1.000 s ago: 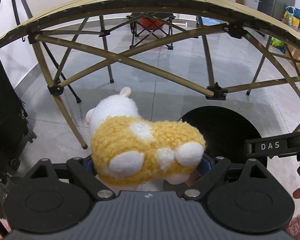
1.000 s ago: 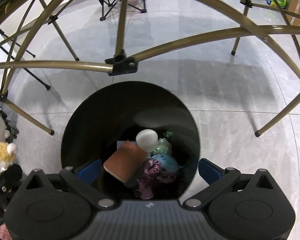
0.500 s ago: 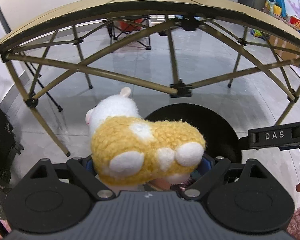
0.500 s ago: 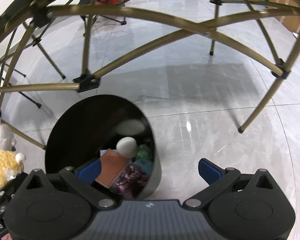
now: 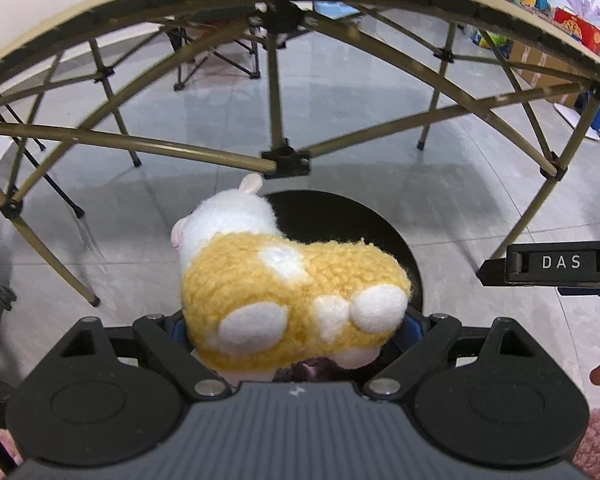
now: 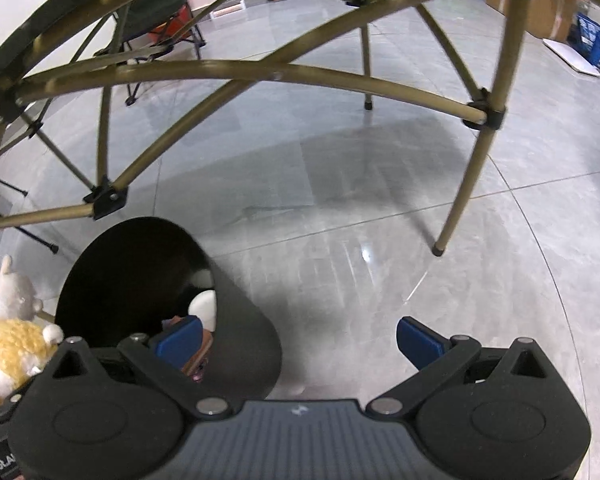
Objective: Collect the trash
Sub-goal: 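Move the left tool over the bin and open it to drop the alpaca plush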
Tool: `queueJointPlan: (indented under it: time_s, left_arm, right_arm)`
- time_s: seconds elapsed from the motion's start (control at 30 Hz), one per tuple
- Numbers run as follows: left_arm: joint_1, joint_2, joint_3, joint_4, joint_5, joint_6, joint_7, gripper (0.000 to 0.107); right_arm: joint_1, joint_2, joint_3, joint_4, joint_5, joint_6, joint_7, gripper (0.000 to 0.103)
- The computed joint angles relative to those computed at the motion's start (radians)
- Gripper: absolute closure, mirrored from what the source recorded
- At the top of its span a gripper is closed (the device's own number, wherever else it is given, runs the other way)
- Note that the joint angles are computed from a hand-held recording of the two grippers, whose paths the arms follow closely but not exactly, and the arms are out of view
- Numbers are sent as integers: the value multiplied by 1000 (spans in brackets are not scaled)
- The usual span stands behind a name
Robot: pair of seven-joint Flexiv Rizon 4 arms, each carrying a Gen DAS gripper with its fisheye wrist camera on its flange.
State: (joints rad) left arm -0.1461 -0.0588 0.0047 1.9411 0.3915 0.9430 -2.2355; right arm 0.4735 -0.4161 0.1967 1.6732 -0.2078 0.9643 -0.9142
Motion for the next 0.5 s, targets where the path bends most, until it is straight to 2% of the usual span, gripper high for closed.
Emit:
queueJointPlan:
  time_s: [0.2,0.5]
  left_arm:
    - [-4,-52,-7,-38,-76,-22,32,16]
    - [-33,-104,15,-103,-46,-105,-17,13]
  right_arm:
    - [-14,12,-7,23,5,18,9,0]
    - [-31,21,-8,44,10,33,17,0]
